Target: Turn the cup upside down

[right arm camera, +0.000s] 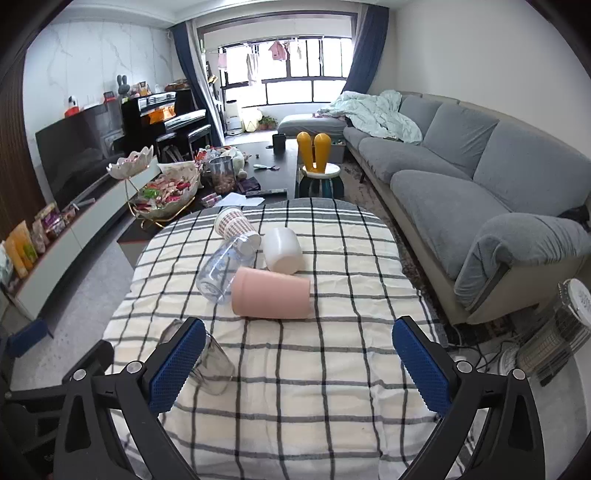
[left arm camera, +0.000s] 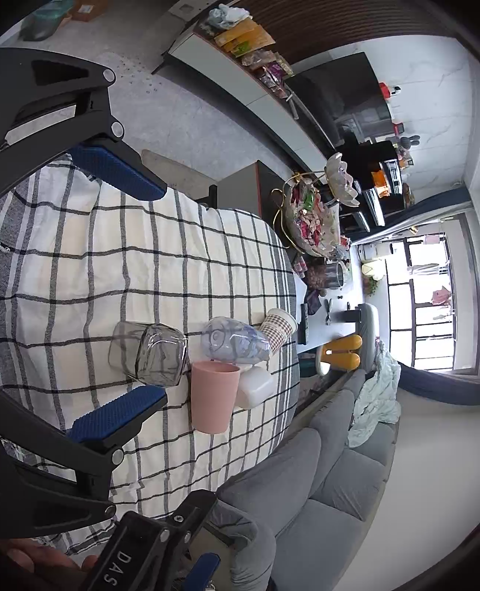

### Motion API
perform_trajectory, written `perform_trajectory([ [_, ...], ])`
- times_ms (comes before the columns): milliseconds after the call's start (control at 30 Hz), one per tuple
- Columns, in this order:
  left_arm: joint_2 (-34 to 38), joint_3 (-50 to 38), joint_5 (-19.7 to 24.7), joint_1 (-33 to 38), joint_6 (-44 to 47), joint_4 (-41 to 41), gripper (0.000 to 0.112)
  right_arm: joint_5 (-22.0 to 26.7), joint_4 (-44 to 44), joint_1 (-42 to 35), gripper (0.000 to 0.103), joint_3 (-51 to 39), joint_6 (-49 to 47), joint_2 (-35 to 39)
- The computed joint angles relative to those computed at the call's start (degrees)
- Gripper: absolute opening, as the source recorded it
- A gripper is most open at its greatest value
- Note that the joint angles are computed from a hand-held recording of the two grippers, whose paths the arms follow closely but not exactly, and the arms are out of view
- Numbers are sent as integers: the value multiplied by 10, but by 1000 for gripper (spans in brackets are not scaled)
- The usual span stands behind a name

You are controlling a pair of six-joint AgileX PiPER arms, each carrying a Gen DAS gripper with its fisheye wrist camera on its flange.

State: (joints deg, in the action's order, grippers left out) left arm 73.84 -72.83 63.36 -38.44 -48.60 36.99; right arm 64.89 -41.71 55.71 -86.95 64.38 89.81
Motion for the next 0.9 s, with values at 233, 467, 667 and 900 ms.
perform_trajectory([
  [233,-8,13,-7,3,-11,-3,102,5,-8,5,102,8,8,-4],
  [467,-14,16,-12,1,-13,1,102,13,-18,14,102,5,14,-5],
  [667,-16,15,-11,-1,-13,4,102,22,-23,20,102,-7,11,-4],
  [900,-15,11,-7,-8,-16,11,102,22,-22,20,102,-7,11,-4],
])
